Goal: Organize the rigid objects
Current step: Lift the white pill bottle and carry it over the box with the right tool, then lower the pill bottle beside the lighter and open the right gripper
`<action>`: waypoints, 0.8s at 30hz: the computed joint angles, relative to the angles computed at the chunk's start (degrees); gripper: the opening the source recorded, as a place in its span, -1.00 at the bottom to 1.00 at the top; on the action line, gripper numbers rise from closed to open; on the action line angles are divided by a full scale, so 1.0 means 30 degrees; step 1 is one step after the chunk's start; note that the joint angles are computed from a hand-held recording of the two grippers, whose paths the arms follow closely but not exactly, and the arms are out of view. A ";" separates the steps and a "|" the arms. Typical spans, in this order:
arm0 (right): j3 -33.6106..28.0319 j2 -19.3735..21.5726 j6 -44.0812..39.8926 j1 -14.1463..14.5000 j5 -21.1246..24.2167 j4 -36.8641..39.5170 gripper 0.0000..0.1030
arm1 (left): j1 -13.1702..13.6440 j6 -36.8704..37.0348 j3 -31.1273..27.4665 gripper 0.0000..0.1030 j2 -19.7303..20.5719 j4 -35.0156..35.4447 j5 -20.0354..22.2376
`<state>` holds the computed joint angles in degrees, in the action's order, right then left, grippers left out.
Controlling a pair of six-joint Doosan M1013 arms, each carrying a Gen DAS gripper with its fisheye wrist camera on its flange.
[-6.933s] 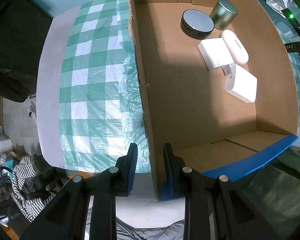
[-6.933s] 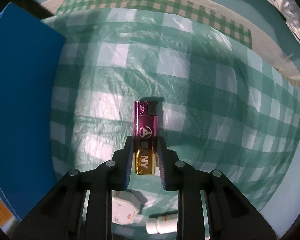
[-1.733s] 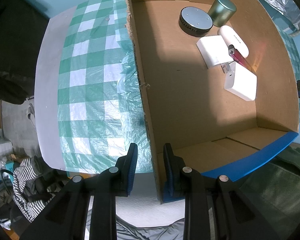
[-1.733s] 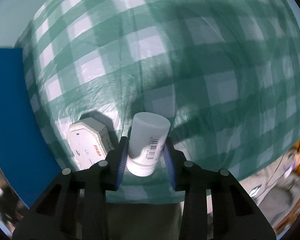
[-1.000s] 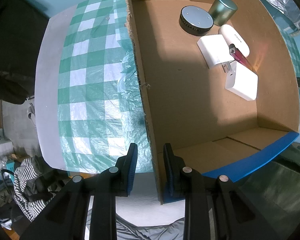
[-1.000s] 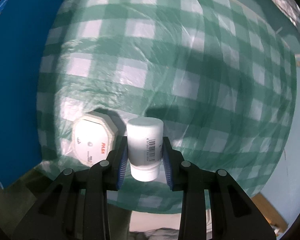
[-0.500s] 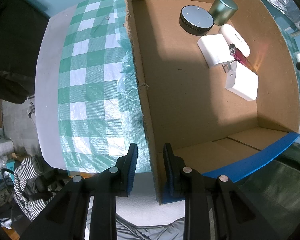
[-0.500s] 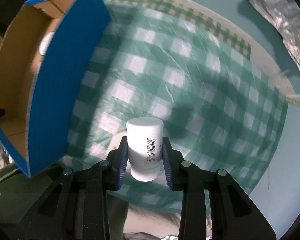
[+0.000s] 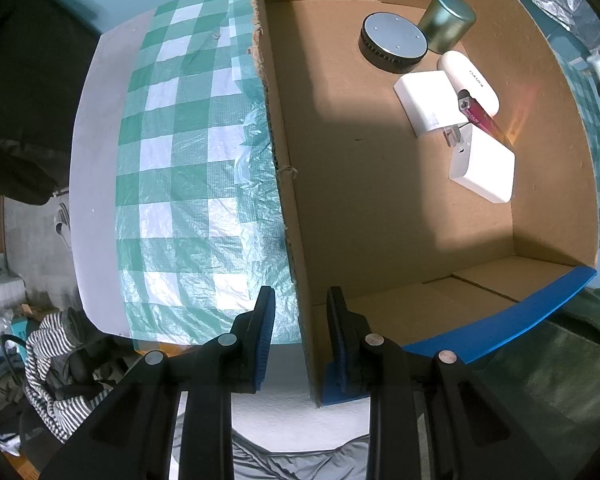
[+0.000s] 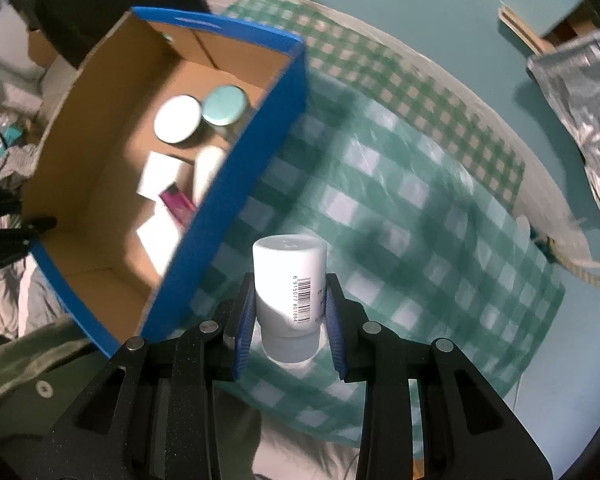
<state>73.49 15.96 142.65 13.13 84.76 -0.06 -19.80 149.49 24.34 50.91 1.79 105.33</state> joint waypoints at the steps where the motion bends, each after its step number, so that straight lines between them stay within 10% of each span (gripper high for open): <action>1: -0.0237 0.0127 -0.0228 -0.0002 0.0080 -0.0099 -0.40 | -0.0002 0.0002 0.0020 -0.49 -0.0012 0.0000 -0.0018; 24: -0.4898 0.3370 -0.6014 0.0142 0.1303 0.0204 -0.40 | 0.0014 0.0035 0.0213 -0.49 -0.0111 -0.0034 -0.0284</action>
